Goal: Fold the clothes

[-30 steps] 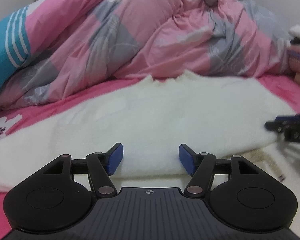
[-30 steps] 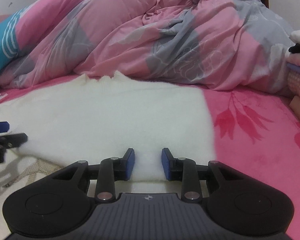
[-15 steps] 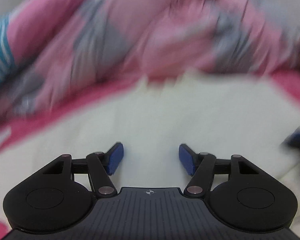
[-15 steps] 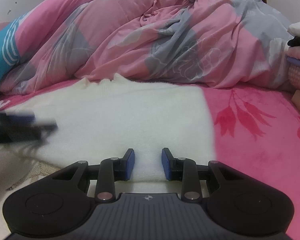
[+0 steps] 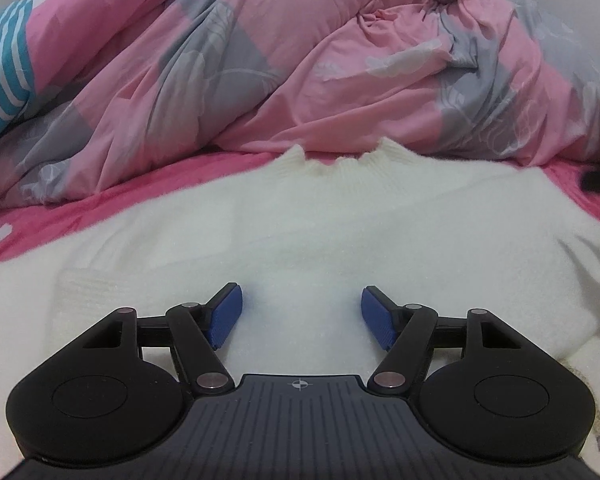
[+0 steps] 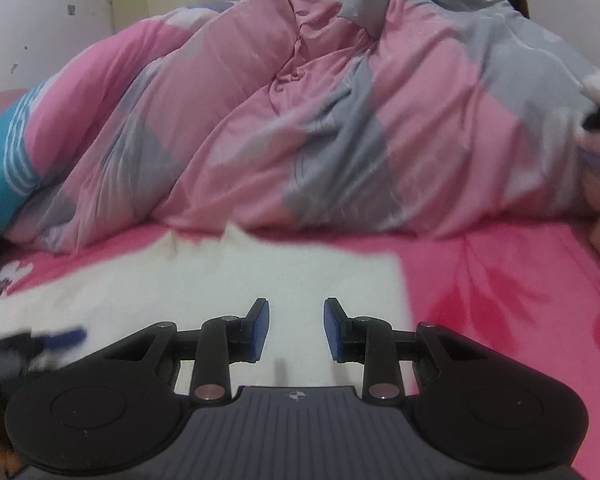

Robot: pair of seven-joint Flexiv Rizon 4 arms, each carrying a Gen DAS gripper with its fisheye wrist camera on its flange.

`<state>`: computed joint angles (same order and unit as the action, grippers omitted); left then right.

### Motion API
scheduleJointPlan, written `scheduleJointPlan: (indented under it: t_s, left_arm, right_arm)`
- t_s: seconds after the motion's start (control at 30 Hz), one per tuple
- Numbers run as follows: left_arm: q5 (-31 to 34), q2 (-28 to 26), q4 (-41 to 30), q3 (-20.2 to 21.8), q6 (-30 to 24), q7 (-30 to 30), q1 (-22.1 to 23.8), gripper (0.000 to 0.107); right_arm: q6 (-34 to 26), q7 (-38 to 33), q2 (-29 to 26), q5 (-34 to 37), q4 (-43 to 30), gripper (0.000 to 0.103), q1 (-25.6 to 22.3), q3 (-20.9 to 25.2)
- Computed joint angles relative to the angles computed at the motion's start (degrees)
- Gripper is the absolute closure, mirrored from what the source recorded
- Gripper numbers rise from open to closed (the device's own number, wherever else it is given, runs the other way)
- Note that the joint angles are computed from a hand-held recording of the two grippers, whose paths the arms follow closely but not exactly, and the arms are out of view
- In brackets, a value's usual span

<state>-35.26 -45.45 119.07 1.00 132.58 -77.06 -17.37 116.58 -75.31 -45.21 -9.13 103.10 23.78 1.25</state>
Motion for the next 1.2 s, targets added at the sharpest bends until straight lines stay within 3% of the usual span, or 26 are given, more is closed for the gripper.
scheduleJointPlan:
  t_s: [0.17, 0.23, 0.4, 0.63, 0.8, 0.93, 1.0, 1.1, 1.17, 1.2]
  left_arm:
    - [1.0, -0.1, 0.1, -0.3, 0.4, -0.8, 0.6, 0.039]
    - [1.5, -0.1, 0.2, -0.4, 0.7, -1.3, 0.9, 0.039]
    - [2.6, -0.1, 0.5, -0.6, 1.1, -2.3, 1.4, 0.039]
    - [3.5, -0.2, 0.6, -0.7, 1.4, -3.3, 1.8, 0.038]
    - [4.0, -0.2, 0.7, -0.8, 1.5, -3.8, 2.1, 0.038]
    - [3.9, -0.1, 0.7, -0.7, 1.5, -3.9, 1.9, 0.038]
    - [4.3, -0.1, 0.8, -0.8, 1.6, -4.3, 2.2, 0.038]
    - [5.2, -0.1, 0.9, -1.1, 1.8, -5.0, 2.8, 0.038]
    - [5.3, -0.1, 1.0, -1.1, 1.8, -5.1, 2.8, 0.038]
    - [5.1, 0.0, 1.0, -0.9, 1.8, -5.1, 2.6, 0.038]
  right_arm:
    - [-10.5, 2.4, -6.4, 0.2, -10.2, 0.072, 3.2, -4.9]
    - [-8.6, 0.2, -8.9, 1.4, -11.3, 0.071, 3.6, -5.3]
    - [-9.9, 2.7, -6.1, -0.9, -9.9, 0.071, 2.6, -3.9]
    - [-12.3, 4.3, -7.8, -0.2, -12.1, 0.071, 6.9, -8.6]
    - [-6.0, 1.3, -5.2, -5.4, -7.3, 0.071, 0.5, 2.1]
    - [-8.2, 1.8, -9.5, -5.0, -11.2, 0.071, 3.6, -0.2]
    - [-9.3, 3.3, -8.0, -3.8, -10.6, 0.071, 4.0, -0.2]
    - [-4.9, 2.0, -6.0, -5.5, -7.3, 0.071, 1.9, 3.2]
    - [-4.6, 2.3, -6.9, -8.1, -7.2, 0.071, -0.5, 6.3]
    - [-4.1, 2.1, -8.2, -7.8, -7.9, 0.071, 0.2, 5.6]
